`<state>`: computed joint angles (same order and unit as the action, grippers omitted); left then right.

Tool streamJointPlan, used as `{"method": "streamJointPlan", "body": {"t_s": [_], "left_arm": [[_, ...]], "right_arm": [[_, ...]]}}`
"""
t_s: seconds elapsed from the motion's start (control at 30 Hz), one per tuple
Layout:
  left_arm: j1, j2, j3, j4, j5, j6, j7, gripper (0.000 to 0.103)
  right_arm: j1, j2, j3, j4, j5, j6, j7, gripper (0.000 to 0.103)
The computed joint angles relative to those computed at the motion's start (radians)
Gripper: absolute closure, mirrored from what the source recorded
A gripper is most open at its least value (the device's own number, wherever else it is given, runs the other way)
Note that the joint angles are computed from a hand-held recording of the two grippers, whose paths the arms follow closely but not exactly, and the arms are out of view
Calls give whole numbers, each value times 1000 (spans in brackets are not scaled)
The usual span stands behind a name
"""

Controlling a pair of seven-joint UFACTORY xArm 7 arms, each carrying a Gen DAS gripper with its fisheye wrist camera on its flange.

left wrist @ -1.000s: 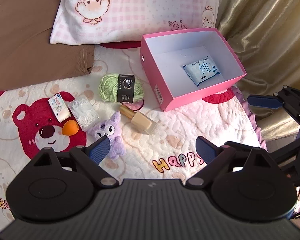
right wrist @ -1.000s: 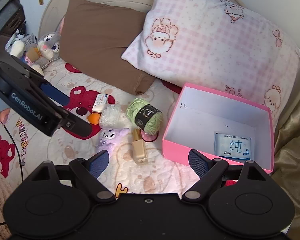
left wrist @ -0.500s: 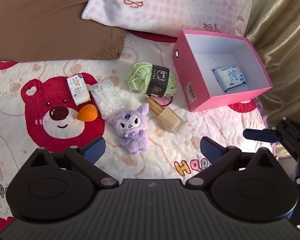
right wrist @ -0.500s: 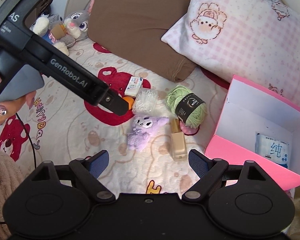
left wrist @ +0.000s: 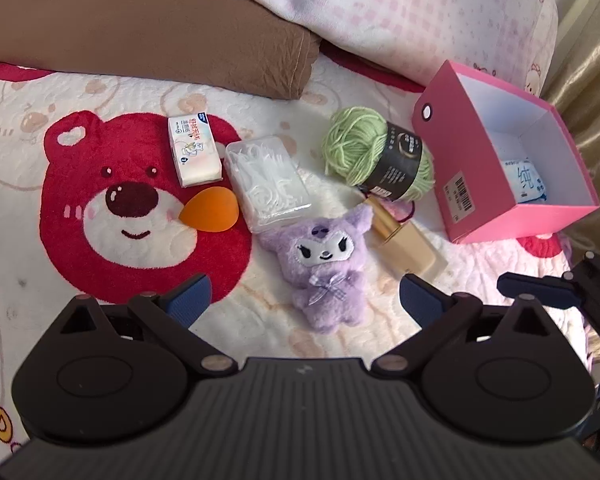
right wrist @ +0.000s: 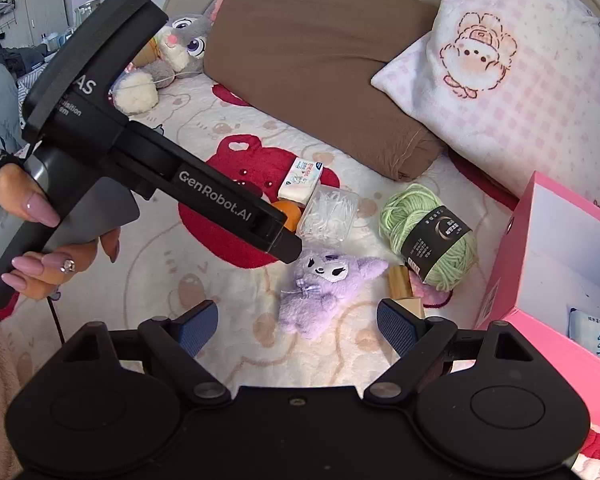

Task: Organize objects
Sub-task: 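Move the right tool back over the purple plush toy, then close the right gripper on the purple plush toy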

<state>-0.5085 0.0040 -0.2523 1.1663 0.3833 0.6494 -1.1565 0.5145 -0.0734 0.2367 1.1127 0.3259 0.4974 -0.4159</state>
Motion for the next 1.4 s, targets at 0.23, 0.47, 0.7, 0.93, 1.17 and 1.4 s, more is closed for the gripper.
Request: {"method": "streamJointPlan", "body": {"t_s": [0.23,0.47,0.7,0.93,1.17,1.4], "left_arm": [[11,3,7,-92,19,-139,-4,3],[18,26,26,-167,79,-291,-110,5],[6,70,50,-180,176,-401,-203,15],[-11,117,86,-211,87,-526,-220,41],[-35,103,98,-242,-15,-577,-158,58],[-113,124,184,-215,106,-571,-296,55]], "right_arm": [[23,60,20,-87,-5,-254,-89,14],[-12,191,47,12,152,-143,-119,14],[17,251,58,-27,-14,-309,-36,14],[130,299,-91,-6,-393,-315,332,44],[-59,258,98,-39,-121,-266,229,65],[-66,212,94,-78,65,-253,165,93]]}}
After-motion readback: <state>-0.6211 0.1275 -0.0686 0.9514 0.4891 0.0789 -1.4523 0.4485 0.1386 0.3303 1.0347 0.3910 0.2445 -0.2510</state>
